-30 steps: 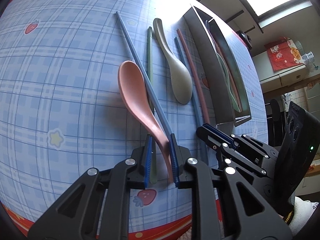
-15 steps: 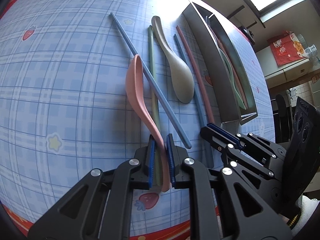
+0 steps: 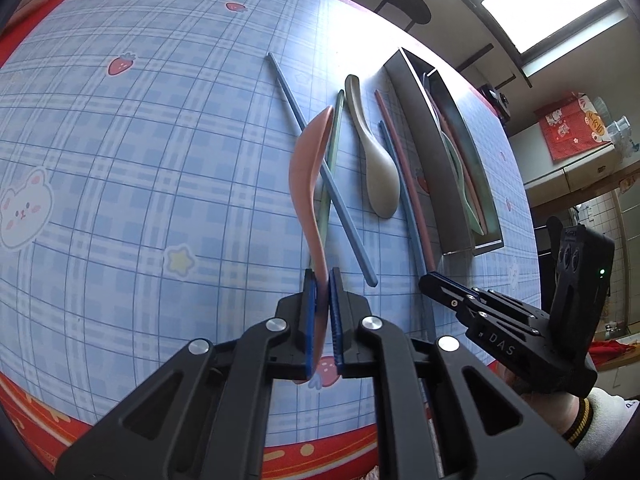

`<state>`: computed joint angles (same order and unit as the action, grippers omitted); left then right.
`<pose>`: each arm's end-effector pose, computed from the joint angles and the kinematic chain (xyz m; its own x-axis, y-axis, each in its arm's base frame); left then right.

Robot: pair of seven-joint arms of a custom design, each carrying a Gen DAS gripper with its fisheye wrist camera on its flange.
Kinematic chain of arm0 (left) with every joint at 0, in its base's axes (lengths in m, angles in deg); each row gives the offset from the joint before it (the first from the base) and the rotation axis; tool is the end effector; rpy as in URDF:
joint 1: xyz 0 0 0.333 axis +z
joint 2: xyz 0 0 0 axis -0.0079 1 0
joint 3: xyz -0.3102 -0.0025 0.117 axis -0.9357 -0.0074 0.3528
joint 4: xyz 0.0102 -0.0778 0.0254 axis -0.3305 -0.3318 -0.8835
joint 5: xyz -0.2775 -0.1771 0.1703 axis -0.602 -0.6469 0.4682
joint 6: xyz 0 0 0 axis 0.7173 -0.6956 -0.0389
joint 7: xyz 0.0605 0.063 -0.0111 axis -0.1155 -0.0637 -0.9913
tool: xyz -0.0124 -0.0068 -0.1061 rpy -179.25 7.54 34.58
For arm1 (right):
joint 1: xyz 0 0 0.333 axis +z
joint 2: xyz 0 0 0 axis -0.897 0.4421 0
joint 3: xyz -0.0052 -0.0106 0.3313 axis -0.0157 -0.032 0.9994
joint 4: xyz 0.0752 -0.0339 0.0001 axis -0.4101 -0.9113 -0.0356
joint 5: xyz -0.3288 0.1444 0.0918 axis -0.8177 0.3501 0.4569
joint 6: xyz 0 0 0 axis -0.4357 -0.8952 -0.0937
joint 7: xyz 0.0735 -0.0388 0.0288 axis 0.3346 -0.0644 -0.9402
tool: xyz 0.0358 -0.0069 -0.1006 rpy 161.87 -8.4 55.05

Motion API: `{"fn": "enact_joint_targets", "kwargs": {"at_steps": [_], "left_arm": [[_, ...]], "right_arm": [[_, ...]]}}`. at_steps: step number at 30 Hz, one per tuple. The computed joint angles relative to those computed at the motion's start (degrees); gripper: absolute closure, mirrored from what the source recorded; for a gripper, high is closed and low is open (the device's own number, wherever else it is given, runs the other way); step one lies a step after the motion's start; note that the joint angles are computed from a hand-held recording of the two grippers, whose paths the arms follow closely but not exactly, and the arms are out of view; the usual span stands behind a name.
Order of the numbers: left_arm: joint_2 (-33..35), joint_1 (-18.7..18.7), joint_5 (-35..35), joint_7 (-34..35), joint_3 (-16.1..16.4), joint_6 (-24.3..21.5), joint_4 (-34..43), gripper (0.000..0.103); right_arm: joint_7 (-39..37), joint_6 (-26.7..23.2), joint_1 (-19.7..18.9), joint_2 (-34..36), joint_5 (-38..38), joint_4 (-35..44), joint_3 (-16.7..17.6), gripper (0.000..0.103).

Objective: Organize utensils
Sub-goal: 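Lift the blue chopstick and pink spoon and carry them over the caddy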

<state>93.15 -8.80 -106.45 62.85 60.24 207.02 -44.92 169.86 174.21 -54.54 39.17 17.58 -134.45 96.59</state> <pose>0.6697 -0.2075 0.4940 0.0748 -0.8891 0.4516 -0.9331 -0.2221 -0.2828 0.7273 0.2050 0.4471 0.2011 -0.9295 -0.3091 -0.9335 -0.0861 -0.3482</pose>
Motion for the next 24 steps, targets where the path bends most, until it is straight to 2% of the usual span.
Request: {"fn": "enact_joint_targets", "kwargs": {"at_steps": [7,24], "left_arm": [[-1.7,0.0,-0.4,1.0,-0.2,0.8,-1.9,0.092],[-5.9,0.2,-1.4,2.1,-0.2,3.2,-6.6,0.092]], "right_arm": [[-2.0,4.9,-1.3,-3.7,3.4,-6.1,1.4,0.096],[-6.0,12.1,-2.2,-9.2,7.2,-13.6,2.1,0.096]]}}
